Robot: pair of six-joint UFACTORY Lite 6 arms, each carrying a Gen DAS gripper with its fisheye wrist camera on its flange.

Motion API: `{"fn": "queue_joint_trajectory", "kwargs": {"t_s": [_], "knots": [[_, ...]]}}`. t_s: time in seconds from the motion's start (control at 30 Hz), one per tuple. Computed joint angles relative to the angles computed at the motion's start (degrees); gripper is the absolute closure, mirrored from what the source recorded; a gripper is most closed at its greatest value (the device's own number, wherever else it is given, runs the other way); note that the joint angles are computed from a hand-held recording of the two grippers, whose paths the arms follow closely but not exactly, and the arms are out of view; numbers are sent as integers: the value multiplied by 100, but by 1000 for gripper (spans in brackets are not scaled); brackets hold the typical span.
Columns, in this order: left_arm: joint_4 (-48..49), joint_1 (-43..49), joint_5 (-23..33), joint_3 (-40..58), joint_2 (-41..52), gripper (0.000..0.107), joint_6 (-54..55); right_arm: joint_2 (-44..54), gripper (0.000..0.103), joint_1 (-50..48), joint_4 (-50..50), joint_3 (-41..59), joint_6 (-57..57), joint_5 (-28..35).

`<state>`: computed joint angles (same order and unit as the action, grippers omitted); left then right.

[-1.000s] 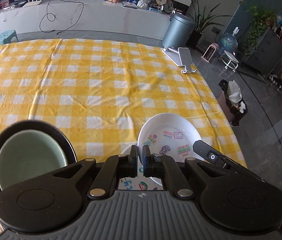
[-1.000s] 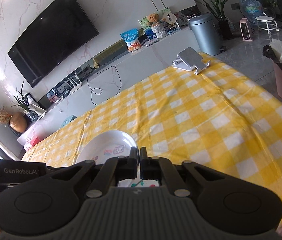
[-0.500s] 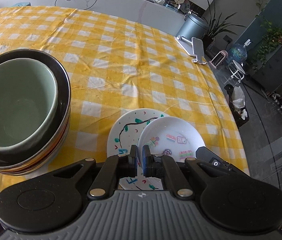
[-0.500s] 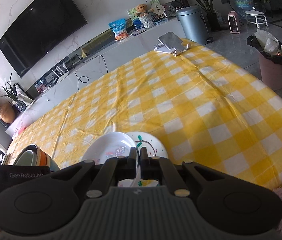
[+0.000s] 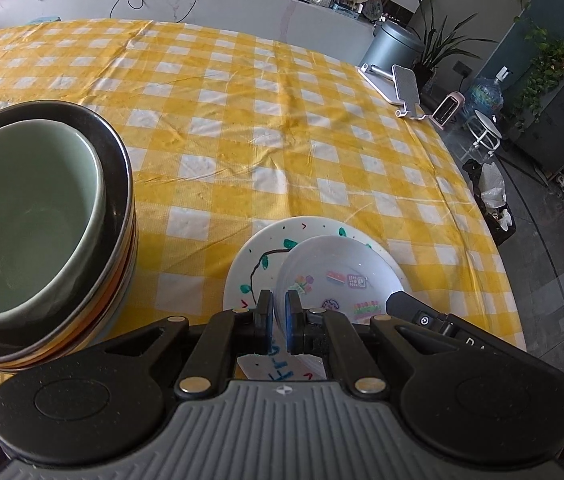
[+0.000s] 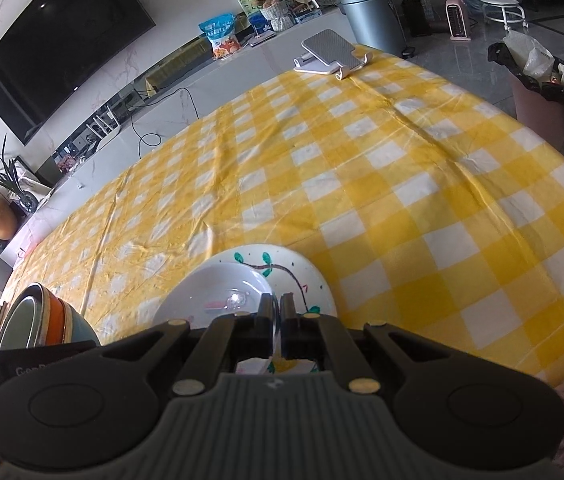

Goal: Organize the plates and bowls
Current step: 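Carry the small white dish with both tools and lower it onto the Fruity plate, then open both tools off the small dish rim and lift away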

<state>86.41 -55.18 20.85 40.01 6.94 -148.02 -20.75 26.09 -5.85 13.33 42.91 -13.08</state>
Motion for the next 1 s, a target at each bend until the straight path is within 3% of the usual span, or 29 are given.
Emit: {"fn": "queue_joint_trajectory", "kwargs": {"t_s": [0.17, 0.47, 0.53, 0.63, 0.7, 0.83, 1.0], "knots": [[95, 21, -33, 80, 178, 102, -85, 168, 103, 78, 491, 110, -463, 106], [152, -39, 75, 221, 403, 96, 60, 308, 103, 62, 361, 157, -300, 62], [341, -17, 36, 192, 399, 96, -100, 320, 98, 33, 147, 150, -71, 8], [660, -11, -10, 132, 358, 84, -368, 232, 96, 55, 369, 88, -282, -26], [547, -70, 56, 165, 364, 78, -229, 111, 94, 63, 444, 11, -366, -79], [258, -258, 278, 206, 285, 70, 131, -255, 77, 105, 1025, -207, -886, -179], [-217, -501, 599, 223, 13, 64, 665, -508, 74, 96, 1635, -334, -1437, -151]]}}
